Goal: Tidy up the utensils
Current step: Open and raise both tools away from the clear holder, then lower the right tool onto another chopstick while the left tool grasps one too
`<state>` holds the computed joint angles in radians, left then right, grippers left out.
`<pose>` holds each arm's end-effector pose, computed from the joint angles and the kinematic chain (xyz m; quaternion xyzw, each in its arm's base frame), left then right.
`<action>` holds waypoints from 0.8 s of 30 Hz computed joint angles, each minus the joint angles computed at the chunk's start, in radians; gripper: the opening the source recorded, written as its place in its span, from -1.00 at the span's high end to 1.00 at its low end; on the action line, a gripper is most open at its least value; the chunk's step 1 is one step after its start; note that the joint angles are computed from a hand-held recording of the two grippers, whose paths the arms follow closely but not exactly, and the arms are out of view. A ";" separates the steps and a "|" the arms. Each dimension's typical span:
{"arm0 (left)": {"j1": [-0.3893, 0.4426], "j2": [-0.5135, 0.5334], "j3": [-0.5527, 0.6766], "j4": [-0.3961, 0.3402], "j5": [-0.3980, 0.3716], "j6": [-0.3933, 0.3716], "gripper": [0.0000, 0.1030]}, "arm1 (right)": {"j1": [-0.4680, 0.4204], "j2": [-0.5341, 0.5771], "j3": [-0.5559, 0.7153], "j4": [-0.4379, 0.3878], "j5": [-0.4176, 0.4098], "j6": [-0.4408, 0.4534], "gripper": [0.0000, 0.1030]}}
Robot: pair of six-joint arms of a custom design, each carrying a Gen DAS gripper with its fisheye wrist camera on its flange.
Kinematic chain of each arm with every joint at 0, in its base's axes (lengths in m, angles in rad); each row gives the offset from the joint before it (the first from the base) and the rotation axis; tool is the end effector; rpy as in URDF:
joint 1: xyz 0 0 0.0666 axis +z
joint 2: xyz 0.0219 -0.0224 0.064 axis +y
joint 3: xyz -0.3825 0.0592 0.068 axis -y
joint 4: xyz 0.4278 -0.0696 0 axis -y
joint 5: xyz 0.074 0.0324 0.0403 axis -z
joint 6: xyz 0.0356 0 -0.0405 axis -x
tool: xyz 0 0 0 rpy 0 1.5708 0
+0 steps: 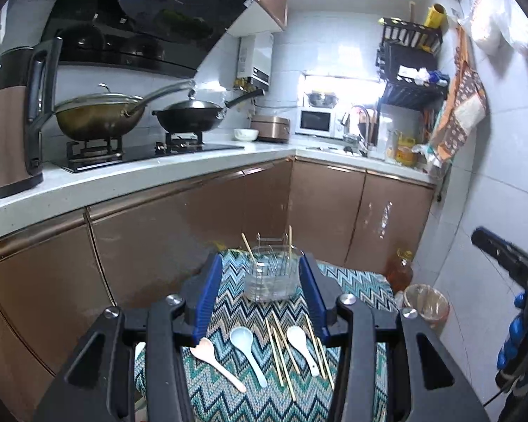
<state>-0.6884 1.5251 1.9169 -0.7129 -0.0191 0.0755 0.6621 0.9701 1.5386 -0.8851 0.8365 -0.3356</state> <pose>0.4417 -0.3630 0.6444 0.2393 0.7749 -0.2108 0.5457 0.2651 0.1726 0.6842 0.1149 0.7688 -0.0323 0.6282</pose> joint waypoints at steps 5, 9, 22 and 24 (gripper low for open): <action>0.010 0.018 0.003 -0.039 0.014 -0.008 0.16 | -0.025 0.010 0.002 -0.043 -0.032 -0.046 0.44; 0.029 0.061 0.031 -0.083 0.049 0.006 0.16 | -0.078 0.023 -0.012 -0.077 -0.101 -0.089 0.44; 0.058 0.336 0.267 -0.361 0.207 0.035 0.16 | -0.290 0.118 -0.054 -0.165 -0.398 -0.170 0.44; 0.056 0.401 0.338 -0.430 0.243 0.032 0.16 | -0.315 0.140 -0.062 -0.176 -0.454 -0.178 0.44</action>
<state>-0.6327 1.9257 2.2548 -1.1427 0.2236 0.1073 0.3467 1.1097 1.4765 -1.0614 0.3822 -0.5139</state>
